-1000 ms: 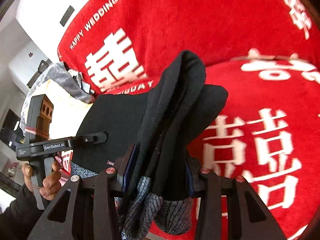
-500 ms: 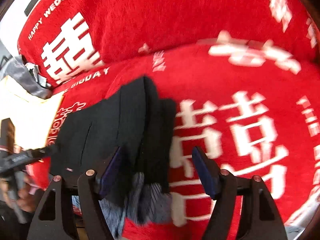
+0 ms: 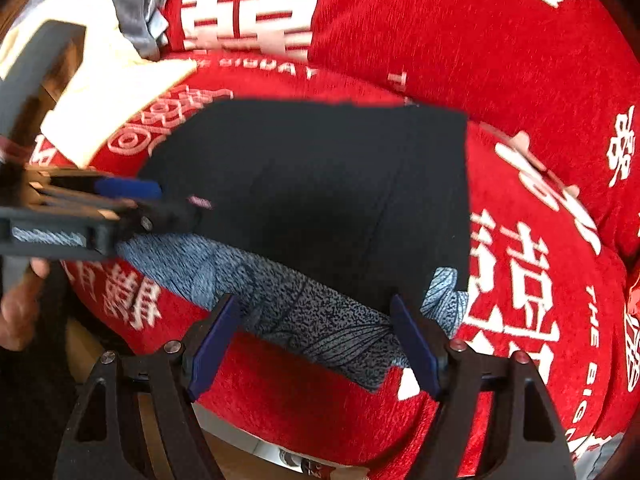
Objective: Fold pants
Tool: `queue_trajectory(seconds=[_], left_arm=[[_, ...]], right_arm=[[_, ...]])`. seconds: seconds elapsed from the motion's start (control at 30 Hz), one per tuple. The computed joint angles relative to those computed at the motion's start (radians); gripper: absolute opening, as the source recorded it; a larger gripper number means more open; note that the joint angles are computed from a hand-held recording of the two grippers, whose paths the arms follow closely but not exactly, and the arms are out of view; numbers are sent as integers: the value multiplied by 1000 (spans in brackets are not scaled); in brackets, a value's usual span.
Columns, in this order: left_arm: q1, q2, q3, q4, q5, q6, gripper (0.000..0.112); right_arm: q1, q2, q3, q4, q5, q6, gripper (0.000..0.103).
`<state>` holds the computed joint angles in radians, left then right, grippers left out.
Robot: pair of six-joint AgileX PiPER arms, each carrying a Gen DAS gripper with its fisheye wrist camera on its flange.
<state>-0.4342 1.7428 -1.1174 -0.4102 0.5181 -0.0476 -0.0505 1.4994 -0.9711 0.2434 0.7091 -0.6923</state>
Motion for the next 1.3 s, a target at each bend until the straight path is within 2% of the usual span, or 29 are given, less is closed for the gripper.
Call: queue_trajectory(seconds=[0.1, 0.13, 0.2, 0.27, 0.37, 0.47, 0.5, 0.57, 0.63, 0.77, 0.87, 0.9, 1.0, 1.1, 1.17, 1.3], left_arm=[[25, -4, -26, -27, 47, 35, 66], [43, -7, -40, -34, 55, 43, 66], [62, 12, -85, 9, 56, 6, 66], [87, 51, -160, 64, 83, -43, 66], [116, 128, -287, 107, 124, -73, 66], [120, 230, -429, 150, 188, -115, 66], [128, 279, -485, 157, 232, -131, 66], [148, 339, -535, 99, 268, -104, 66], [156, 354, -534, 79, 259, -86, 66], [136, 369, -540, 116, 232, -81, 68], [132, 398, -567, 101, 235, -77, 80], [117, 404, -580, 139, 236, -111, 81], [88, 398, -601, 228, 252, -168, 81], [95, 350, -551, 214, 220, -155, 81], [94, 322, -524, 258, 193, -196, 81], [109, 317, -517, 308, 195, -264, 81]], right_arm=[[-11, 1, -34, 13, 50, -27, 81], [-35, 10, -74, 61, 96, -63, 81], [-52, 27, -133, 111, 132, -78, 81], [-25, 63, -199, 91, 118, -26, 81], [25, 158, -335, 59, 97, 41, 81], [74, 306, -511, -11, 134, 120, 82], [93, 371, -578, -69, 153, 163, 81], [105, 452, -658, -123, 187, 206, 81], [93, 508, -711, -116, 220, 216, 82], [66, 526, -702, -75, 215, 184, 94], [60, 542, -694, -54, 189, 190, 99], [56, 544, -688, -43, 177, 181, 100], [57, 539, -685, -54, 171, 183, 101], [80, 486, -648, -113, 138, 231, 101], [92, 453, -626, -114, 113, 239, 101], [138, 467, -660, -177, 146, 276, 101]])
